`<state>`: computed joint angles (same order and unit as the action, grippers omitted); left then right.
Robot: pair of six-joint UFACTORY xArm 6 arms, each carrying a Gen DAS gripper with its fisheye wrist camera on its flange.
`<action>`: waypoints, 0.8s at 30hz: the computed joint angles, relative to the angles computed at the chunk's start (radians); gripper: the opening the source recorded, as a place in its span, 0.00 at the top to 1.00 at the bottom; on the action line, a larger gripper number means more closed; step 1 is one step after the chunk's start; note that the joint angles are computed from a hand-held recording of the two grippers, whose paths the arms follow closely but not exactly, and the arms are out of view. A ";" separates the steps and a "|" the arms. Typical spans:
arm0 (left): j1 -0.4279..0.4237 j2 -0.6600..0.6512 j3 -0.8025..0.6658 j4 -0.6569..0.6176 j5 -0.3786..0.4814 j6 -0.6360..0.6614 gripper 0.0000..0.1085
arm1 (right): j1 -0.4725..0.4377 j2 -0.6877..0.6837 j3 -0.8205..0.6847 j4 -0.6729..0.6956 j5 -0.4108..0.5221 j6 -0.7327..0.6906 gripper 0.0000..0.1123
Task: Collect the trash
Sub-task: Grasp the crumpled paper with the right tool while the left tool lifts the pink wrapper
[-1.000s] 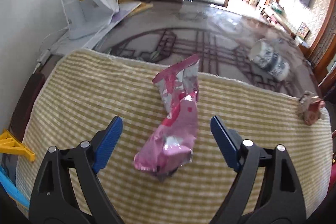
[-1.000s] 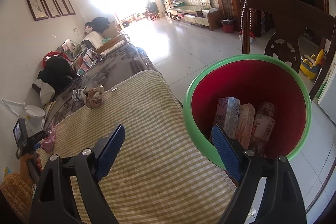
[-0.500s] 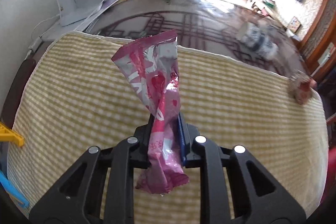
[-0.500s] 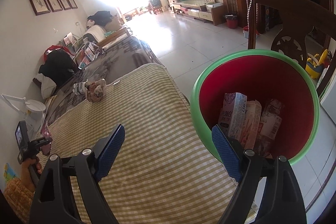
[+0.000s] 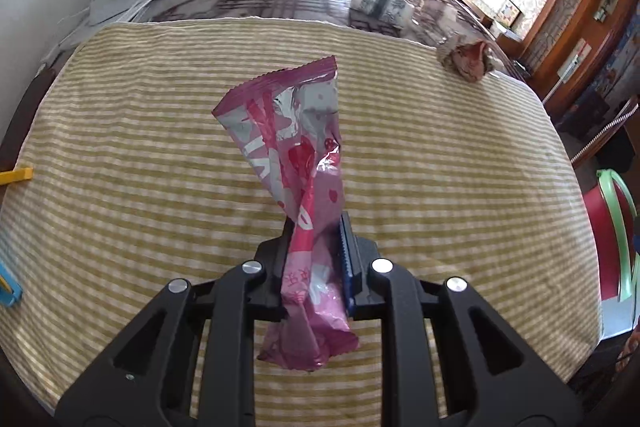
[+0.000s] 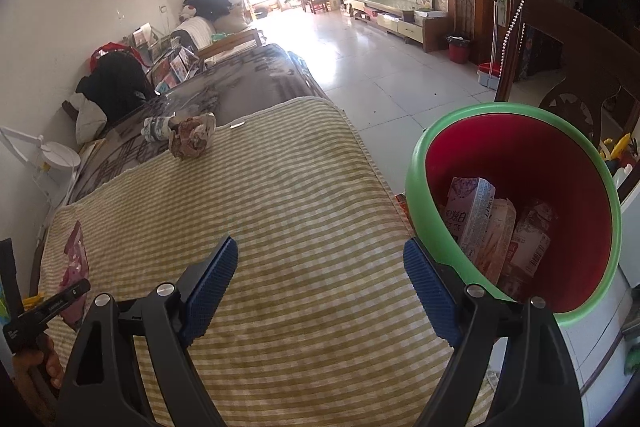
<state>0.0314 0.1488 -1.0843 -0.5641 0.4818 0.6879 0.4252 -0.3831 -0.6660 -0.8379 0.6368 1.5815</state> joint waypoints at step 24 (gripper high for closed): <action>0.055 0.030 -0.077 -0.130 0.134 0.100 0.82 | -0.129 1.122 -1.273 0.516 0.023 -0.576 0.27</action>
